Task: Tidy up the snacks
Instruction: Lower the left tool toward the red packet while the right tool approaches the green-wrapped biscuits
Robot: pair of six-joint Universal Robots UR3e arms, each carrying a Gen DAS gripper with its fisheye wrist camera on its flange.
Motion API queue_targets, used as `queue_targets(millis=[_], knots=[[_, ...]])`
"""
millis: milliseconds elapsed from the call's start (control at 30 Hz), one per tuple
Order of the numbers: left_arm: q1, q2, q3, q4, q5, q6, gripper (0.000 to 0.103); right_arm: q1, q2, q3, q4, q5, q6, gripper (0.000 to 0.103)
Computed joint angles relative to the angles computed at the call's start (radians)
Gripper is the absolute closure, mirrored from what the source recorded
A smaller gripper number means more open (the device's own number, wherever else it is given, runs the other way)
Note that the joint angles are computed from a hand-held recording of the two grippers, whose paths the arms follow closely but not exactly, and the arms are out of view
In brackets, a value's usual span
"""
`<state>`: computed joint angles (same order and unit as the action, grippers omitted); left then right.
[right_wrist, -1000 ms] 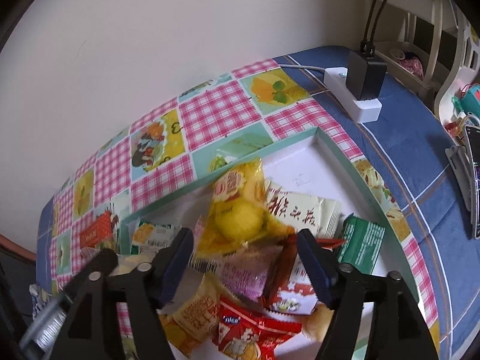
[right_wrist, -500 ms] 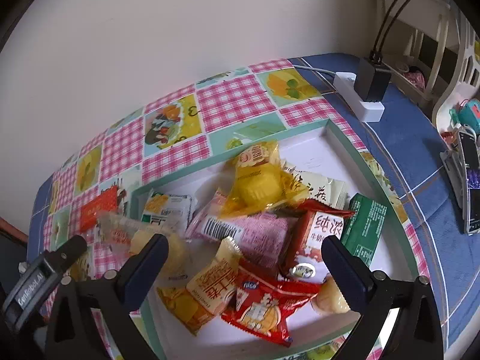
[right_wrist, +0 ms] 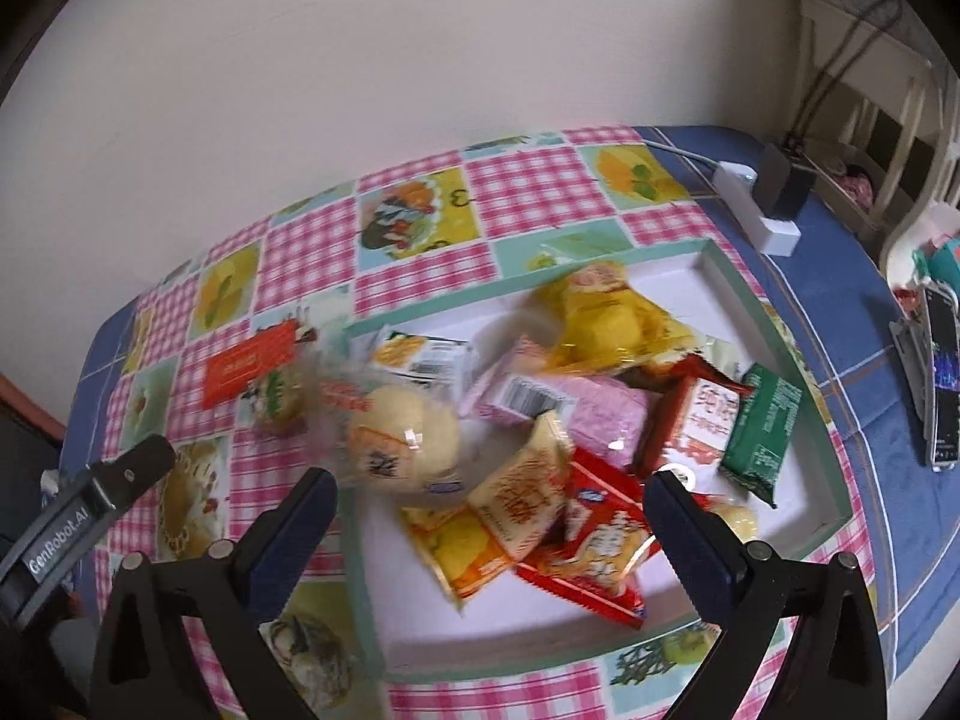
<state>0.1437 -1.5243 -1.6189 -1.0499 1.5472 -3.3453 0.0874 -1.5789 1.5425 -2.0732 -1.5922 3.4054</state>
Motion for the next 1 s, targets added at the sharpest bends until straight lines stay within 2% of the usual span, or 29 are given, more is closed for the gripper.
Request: queue_targets(millis=[200, 567, 1000], knots=[[0.073, 0.022, 0.01, -0.07, 0.02, 0.063, 0.0, 0.047, 0.053, -0.076, 0.041, -0.006, 0.029, 0.0], [0.247, 0.065, -0.01, -0.104, -0.027, 0.111, 0.0, 0.15, 0.193, -0.223, 0.05, -0.012, 0.092, 0.0], [0.311, 0.055, 0.0, -0.12, -0.036, 0.136, 0.0, 0.247, 0.321, -0.35, 0.048, -0.035, 0.098, 0.0]])
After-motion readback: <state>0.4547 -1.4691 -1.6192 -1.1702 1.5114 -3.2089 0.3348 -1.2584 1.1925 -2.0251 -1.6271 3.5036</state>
